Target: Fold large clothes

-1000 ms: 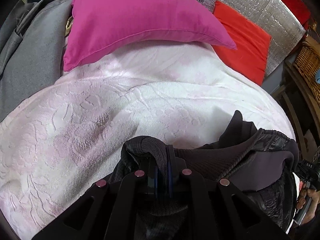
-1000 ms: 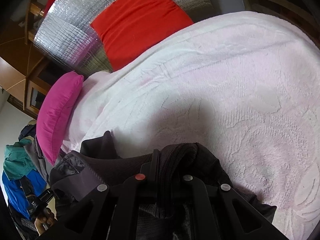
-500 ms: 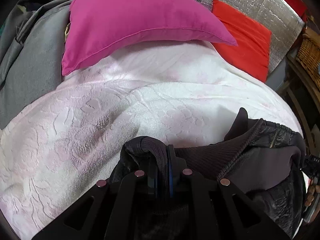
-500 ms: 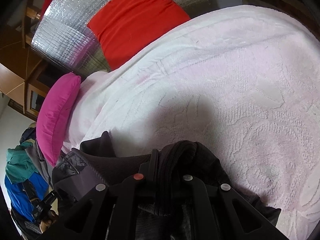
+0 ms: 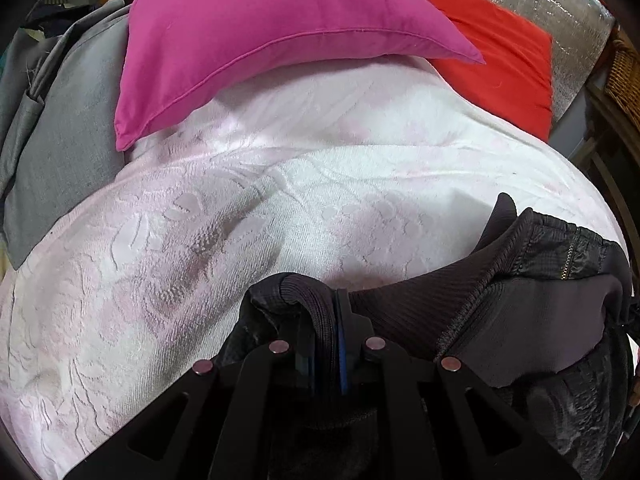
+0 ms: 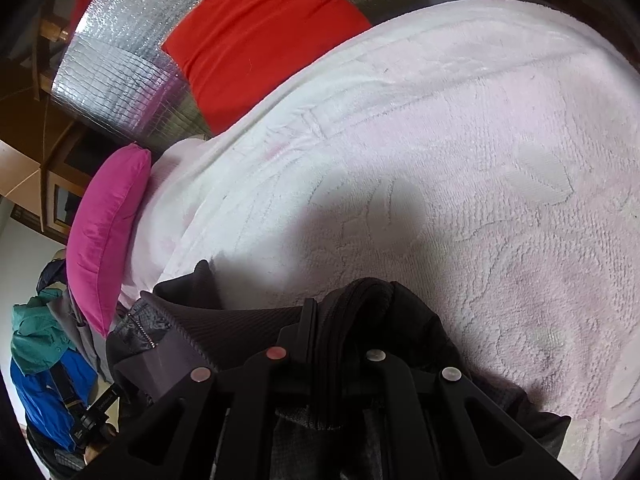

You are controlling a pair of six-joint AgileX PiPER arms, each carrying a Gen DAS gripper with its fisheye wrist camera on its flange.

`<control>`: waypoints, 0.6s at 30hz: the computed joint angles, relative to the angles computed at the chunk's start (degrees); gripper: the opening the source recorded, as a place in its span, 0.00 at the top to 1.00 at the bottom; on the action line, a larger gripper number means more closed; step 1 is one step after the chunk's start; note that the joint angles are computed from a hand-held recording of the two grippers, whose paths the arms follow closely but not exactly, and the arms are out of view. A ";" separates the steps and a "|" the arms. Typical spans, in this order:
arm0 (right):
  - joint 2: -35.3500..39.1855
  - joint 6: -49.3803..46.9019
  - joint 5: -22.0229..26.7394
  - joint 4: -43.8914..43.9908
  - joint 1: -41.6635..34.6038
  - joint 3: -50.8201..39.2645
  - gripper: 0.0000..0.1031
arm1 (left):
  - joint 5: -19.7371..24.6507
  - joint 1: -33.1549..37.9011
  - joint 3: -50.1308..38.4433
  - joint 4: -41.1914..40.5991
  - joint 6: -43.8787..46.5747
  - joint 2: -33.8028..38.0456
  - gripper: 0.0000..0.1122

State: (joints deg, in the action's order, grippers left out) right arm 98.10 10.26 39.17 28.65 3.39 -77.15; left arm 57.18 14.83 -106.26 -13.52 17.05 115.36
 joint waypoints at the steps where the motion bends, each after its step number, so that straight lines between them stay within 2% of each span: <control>1: 0.03 0.15 -0.08 -0.07 0.03 0.07 0.91 | -0.34 -0.08 0.37 0.18 0.03 -0.17 0.91; 8: 0.16 1.31 -0.08 -0.32 0.23 -0.16 0.89 | 0.45 -0.46 -0.71 1.01 -0.81 0.22 0.89; 11: -0.21 -0.56 -0.30 2.54 -0.56 0.58 0.87 | 2.93 0.23 -3.34 -0.41 -1.04 1.51 0.89; 13: -0.82 -2.71 -0.60 5.77 -1.34 1.43 0.79 | 6.01 1.52 -6.24 -3.18 -0.92 2.59 0.89; 14: -1.24 -4.16 -0.92 7.65 -1.77 1.99 0.63 | 7.44 2.06 -7.52 -4.29 -1.06 2.99 0.89; 15: -1.96 -7.59 -1.83 11.81 -2.57 3.20 0.33 | 8.39 2.47 -8.38 -5.21 -1.02 3.25 0.87; 16: -2.50 -11.14 -2.37 16.42 -3.29 4.16 0.21 | 9.79 3.21 -9.48 -6.90 -0.54 3.60 0.86; 17: -3.15 -12.39 -2.64 18.74 -3.61 4.45 0.15 | 11.03 3.85 -10.53 -8.40 -0.21 3.93 0.82; 18: -3.82 -12.80 -3.25 18.77 -3.56 4.68 0.15 | 12.22 4.80 -11.46 -10.64 0.21 4.18 0.74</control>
